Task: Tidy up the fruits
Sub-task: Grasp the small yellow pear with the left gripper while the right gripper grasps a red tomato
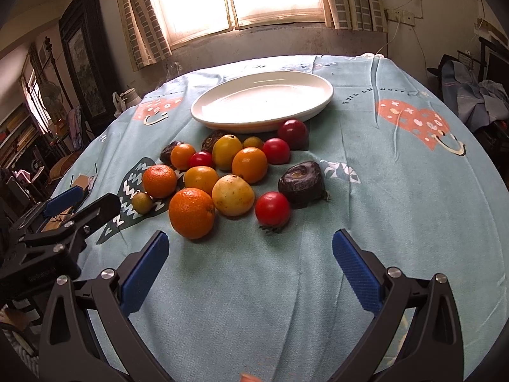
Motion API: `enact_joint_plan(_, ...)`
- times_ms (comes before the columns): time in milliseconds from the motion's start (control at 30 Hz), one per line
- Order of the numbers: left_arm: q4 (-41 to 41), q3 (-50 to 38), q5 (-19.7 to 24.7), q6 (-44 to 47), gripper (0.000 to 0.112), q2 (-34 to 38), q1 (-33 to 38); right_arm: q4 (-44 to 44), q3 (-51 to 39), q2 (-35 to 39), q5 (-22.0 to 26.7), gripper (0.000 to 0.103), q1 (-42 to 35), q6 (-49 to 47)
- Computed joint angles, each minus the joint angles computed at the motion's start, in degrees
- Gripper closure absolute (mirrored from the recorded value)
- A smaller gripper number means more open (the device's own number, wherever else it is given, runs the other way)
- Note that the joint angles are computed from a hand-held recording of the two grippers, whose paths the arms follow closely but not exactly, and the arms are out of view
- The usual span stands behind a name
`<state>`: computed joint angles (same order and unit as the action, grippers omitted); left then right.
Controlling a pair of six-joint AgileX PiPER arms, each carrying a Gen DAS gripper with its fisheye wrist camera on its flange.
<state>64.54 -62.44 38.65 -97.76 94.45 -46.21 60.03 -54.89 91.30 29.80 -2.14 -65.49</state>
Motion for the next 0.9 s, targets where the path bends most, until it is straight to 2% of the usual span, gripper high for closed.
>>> enact_joint_plan(67, -0.26, 4.03, -8.05, -1.04, 0.012, -3.21, 3.51, 2.02, 0.32, 0.11, 1.99, 0.002, -0.64, -2.57)
enact_joint_plan(100, -3.12, 4.44, -9.2, 1.87, 0.012, -3.84, 4.82, 2.87, 0.47, 0.05, 2.83, 0.002, -1.1, -3.57)
enact_joint_plan(167, -10.74, 3.09, -7.58, 12.73, 0.012, -3.79, 6.55, 4.31, 0.09, 0.26, 6.27, 0.002, -2.84, -5.91)
enact_joint_plan(233, -13.87, 2.23, -4.97, 18.75, 0.012, -4.04, 7.46, 7.36, -0.22, 0.88, 12.43, 0.002, -5.94, -10.51)
enact_joint_plan(267, -16.47, 1.58, -4.73, 22.33, 0.012, -4.05, 8.23, 6.98, -1.62, 1.7, 16.45, 0.002, -7.67, -10.55)
enact_joint_plan(333, -22.66, 0.38, -6.17, 30.24, 0.012, -3.77, 9.81, 3.68, -4.07, 2.38, 19.89, 0.002, -8.86, -7.54)
enact_joint_plan(367, -23.75, -0.79, -5.99, 32.75, 0.012, -2.69, 9.64, 2.63, -4.59, 2.11, 20.1, 0.002, -9.09, -7.0)
enact_joint_plan(433, -21.14, -3.94, -3.13, 34.38, 0.012, 0.92, 7.63, 1.66, -3.68, 0.45, 16.76, 0.002, -8.96, -7.33)
enact_joint_plan(500, -21.56, -6.86, -2.04, 37.97, 0.018, 4.34, 7.0, 1.75, -3.13, 0.16, 14.69, 0.014, -9.44, -7.89)
enact_joint_plan(533, -24.29, -8.27, -2.34, 41.18, 0.022, 5.65, 7.63, 1.76, -3.41, 0.7, 15.43, 0.023, -10.15, -7.41)
enact_joint_plan(567, -27.49, -9.53, -2.96, 44.43, 0.032, 6.82, 8.47, 1.94, -4.41, 2.12, 17.08, 0.028, -11.12, -7.08)
enact_joint_plan(600, -30.03, -10.39, -3.52, 46.73, 0.04, 7.71, 9.09, 2.11, -4.96, 3.11, 18.41, 0.029, -11.74, -6.7)
enact_joint_plan(733, -35.88, -11.91, -5.06, 52.06, 0.05, 9.05, 11.25, 3.07, -5.17, 4.52, 18.63, 0.029, -11.88, -7.37)
enact_joint_plan(800, -38.34, -12.69, -5.43, 54.72, 0.067, 9.62, 12.06, 3.22, -5.22, 4.48, 18.66, 0.032, -11.61, -7.78)
enact_joint_plan(900, -42.02, -14.49, -4.86, 58.12, 0.068, 11.26, 13.1, 2.25, -5.7, 4.68, 17.82, 0.036, -10.73, -6.87)
